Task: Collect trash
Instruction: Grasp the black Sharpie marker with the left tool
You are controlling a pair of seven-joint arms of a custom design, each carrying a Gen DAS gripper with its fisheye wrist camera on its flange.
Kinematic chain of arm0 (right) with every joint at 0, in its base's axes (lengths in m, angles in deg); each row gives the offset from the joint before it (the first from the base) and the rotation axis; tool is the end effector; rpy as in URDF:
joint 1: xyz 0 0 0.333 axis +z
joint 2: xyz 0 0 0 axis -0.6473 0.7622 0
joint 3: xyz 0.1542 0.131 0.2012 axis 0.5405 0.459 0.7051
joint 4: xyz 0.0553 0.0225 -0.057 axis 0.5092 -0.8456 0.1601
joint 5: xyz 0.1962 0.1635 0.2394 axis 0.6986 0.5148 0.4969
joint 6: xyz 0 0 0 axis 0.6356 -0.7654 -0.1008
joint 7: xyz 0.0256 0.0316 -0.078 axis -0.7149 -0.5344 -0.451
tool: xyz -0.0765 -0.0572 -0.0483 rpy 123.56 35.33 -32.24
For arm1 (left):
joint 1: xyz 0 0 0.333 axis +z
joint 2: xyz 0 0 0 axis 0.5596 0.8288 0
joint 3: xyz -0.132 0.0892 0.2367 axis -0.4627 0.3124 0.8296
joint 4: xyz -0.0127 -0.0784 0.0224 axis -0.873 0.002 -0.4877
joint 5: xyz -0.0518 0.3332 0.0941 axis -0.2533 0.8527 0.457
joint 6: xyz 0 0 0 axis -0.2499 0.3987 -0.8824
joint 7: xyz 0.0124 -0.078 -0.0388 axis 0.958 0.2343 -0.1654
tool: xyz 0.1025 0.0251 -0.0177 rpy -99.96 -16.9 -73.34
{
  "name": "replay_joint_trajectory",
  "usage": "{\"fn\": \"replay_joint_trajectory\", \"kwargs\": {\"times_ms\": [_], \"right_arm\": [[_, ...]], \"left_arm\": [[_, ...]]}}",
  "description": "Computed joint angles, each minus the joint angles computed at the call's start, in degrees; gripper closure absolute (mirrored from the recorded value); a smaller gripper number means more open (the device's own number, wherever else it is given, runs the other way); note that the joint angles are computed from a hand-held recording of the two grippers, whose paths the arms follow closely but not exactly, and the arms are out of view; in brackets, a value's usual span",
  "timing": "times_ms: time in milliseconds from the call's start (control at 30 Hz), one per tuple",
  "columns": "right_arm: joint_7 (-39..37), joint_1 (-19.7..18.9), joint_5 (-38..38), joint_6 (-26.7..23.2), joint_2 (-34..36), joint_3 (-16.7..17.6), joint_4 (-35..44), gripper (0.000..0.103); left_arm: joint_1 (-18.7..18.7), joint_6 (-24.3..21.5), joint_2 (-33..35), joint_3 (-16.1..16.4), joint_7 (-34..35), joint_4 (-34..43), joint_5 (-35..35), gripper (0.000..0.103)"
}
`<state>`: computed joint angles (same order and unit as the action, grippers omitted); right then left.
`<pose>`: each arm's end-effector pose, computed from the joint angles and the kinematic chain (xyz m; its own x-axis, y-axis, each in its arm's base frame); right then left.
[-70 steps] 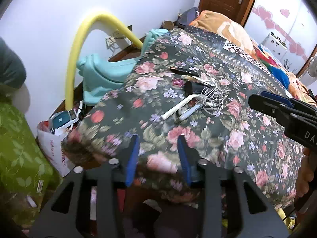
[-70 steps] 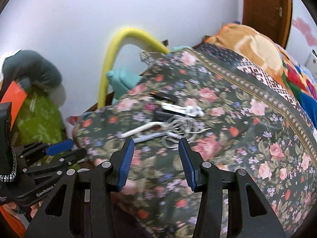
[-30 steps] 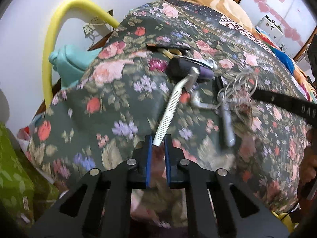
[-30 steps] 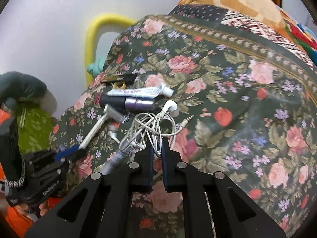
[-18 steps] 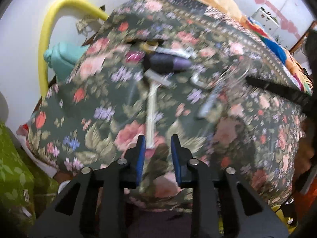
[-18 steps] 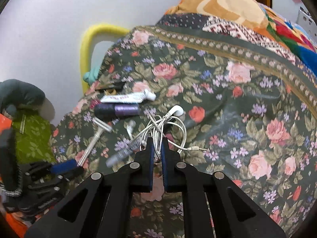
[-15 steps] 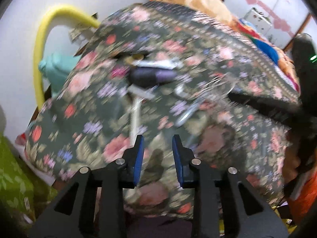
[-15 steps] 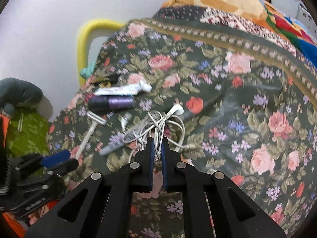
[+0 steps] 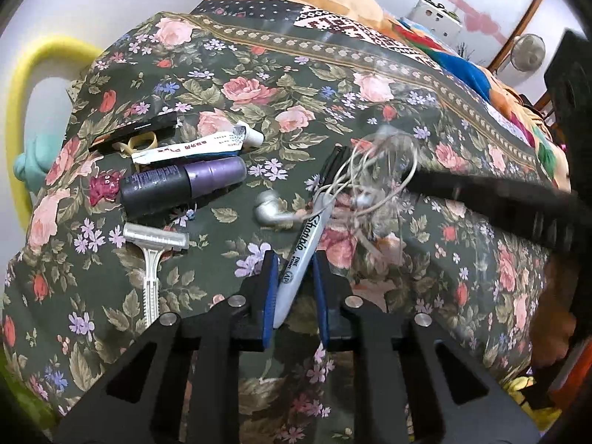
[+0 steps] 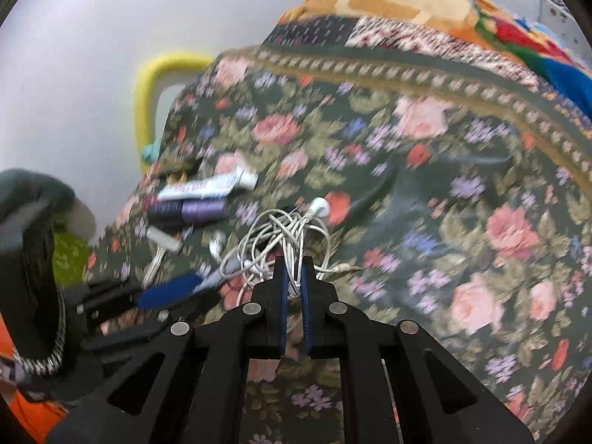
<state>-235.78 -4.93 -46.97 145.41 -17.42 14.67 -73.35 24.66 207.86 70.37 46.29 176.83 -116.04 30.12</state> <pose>0.5377 0.4044 0.4113 -0.4540 -0.8184 -0.3523 -0.6982 0.5724 -0.4299 0.6429 -0.2535 0.3901 -0.8183 -0.5354 0.2091 -0.5687 0.7011 -0.4301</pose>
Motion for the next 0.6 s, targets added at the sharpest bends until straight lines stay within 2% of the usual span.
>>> {"fn": "replay_joint_trajectory", "kwargs": {"times_ms": [133, 300, 433, 533, 600], "right_arm": [[6.1, 0.6, -3.0, 1.2, -3.4, -1.7, -4.2, 0.097], [10.9, 0.6, -6.8, -0.7, -5.1, -1.3, -5.5, 0.097], [9.5, -0.5, -5.8, -1.3, -3.9, 0.1, -4.3, 0.097], [4.9, -1.9, -2.6, -1.3, -1.8, 1.3, -2.3, 0.097], [2.3, -2.0, -1.0, -2.1, -0.6, 1.5, -0.7, 0.097]], "left_arm": [[0.6, 0.1, -2.3, -0.1, 0.7, -2.9, -0.6, 0.086], [0.7, 6.9, -8.9, -0.1, 5.2, -13.5, -0.8, 0.086], [0.4, 6.1, -9.0, 0.4, 5.3, -13.2, -0.3, 0.086], [-0.8, 5.4, -7.6, 1.0, 4.5, -11.0, 2.0, 0.086], [-1.8, 6.5, -6.9, 1.3, 4.1, -10.4, 3.6, 0.086]]}}
